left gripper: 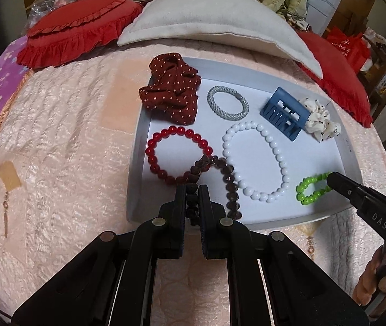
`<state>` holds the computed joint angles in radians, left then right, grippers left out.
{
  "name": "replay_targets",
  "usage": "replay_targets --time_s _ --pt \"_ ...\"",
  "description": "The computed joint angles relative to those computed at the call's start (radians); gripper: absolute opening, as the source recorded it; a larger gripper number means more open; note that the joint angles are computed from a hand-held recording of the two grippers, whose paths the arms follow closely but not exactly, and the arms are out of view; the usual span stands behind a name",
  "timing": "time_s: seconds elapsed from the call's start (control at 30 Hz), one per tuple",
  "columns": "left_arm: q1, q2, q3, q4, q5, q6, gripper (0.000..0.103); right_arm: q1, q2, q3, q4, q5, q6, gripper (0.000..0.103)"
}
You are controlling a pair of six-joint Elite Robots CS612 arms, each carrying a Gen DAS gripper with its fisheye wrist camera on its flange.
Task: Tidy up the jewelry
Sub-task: 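Carry both bracelets into the tray and open both tools to release them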
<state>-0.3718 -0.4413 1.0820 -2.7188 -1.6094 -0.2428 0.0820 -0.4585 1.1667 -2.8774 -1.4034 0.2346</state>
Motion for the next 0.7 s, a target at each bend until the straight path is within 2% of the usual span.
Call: replay_targets --time_s 0.1,0.13,0.17,0.2,0.23,0.3,0.43,0.7 --pt "-0.003 -0.01 0.019 -0.012 0.005 0.003 0.009 -0.004 0.0 -0.002 0.009 0.019 0.019 0.009" --pt "-0.005 -0.014 0.026 -0.018 0.008 0.005 0.009 -0.003 0.001 -0.004 0.012 0.019 0.025 0.012" --pt "-0.006 -0.019 0.033 -0.023 0.013 0.007 0.009 -0.003 -0.001 -0.003 0.012 0.016 0.027 0.016" --pt "-0.009 -0.029 0.049 -0.034 0.024 0.009 0.009 -0.002 -0.003 0.001 0.007 0.011 0.029 0.029" --pt "-0.011 -0.033 0.056 -0.04 0.031 0.009 0.009 0.0 -0.007 0.009 -0.01 0.007 0.03 0.038" --pt "-0.017 -0.051 0.087 -0.071 0.048 0.015 0.01 0.003 -0.018 0.026 -0.037 -0.008 0.021 0.039" --pt "-0.031 -0.093 0.161 -0.144 0.1 0.022 0.021 0.012 -0.049 0.071 -0.077 -0.03 -0.017 0.039" --pt "-0.059 -0.185 0.344 -0.319 0.201 0.027 0.03 0.03 -0.127 0.213 -0.174 -0.066 -0.086 0.039"
